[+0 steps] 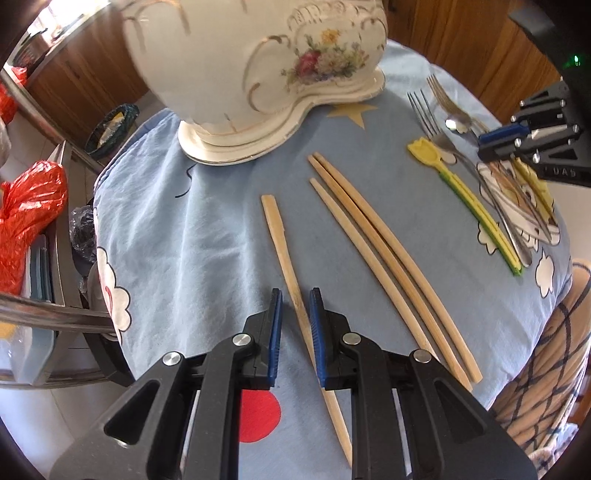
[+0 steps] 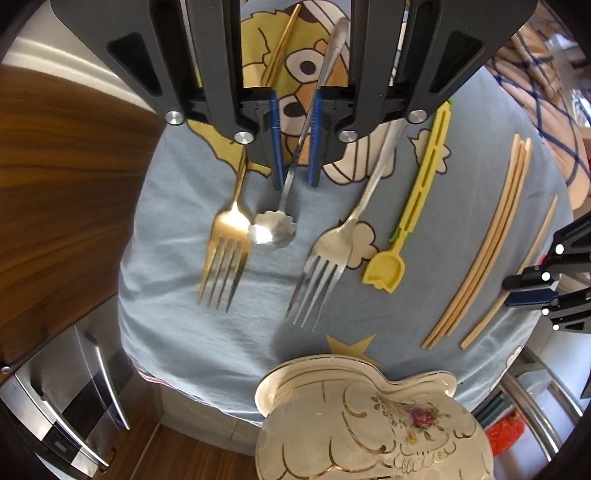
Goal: Organize utensils
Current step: 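Close the left tool on the chopstick while the right grips the silver spoon, then insert the chopstick into the pot with the left tool while the right inserts the spoon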
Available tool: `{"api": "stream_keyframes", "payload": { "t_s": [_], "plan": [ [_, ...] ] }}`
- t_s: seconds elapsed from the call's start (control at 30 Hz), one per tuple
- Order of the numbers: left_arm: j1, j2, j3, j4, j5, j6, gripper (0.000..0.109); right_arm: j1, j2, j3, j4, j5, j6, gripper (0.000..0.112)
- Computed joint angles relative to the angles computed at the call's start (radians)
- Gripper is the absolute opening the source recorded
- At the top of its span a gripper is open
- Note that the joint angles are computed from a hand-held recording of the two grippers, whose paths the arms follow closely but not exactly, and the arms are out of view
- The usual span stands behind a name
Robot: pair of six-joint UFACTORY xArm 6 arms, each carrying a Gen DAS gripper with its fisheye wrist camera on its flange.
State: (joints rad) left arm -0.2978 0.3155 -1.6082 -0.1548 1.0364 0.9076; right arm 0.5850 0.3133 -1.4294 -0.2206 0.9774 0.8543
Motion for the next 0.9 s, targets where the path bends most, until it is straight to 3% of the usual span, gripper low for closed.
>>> {"api": "stream_keyframes", "payload": {
  "t_s": [0.17,0.27,0.37,0.5,0.63,0.9],
  "plan": [
    [-0.02,0.066,-0.122,0.064,0.12,-0.069,0.014,0.009,-0.035,0.062,-0.03,-0.071,0.039,0.004],
    [-0.011,0.056,-0.104,0.026,0.105,-0.059,0.006,0.013,-0.096,0.158,-0.077,-0.189,0.115,0.003],
    [0.016,0.042,-0.077,-0.049,0.075,-0.04,0.005,0.022,-0.154,0.24,-0.156,-0.293,0.205,0.002],
    [0.072,-0.02,-0.003,-0.236,-0.001,0.048,0.005,0.031,-0.219,0.313,-0.318,-0.39,0.353,0.002],
    [0.134,-0.129,0.109,-0.534,-0.072,0.219,0.005,0.025,-0.289,0.391,-0.587,-0.502,0.607,0.002],
    [0.156,-0.21,0.201,-0.922,-0.174,0.374,0.005,0.032,-0.337,0.372,-1.099,-0.479,1.069,0.002]
  ]
}}
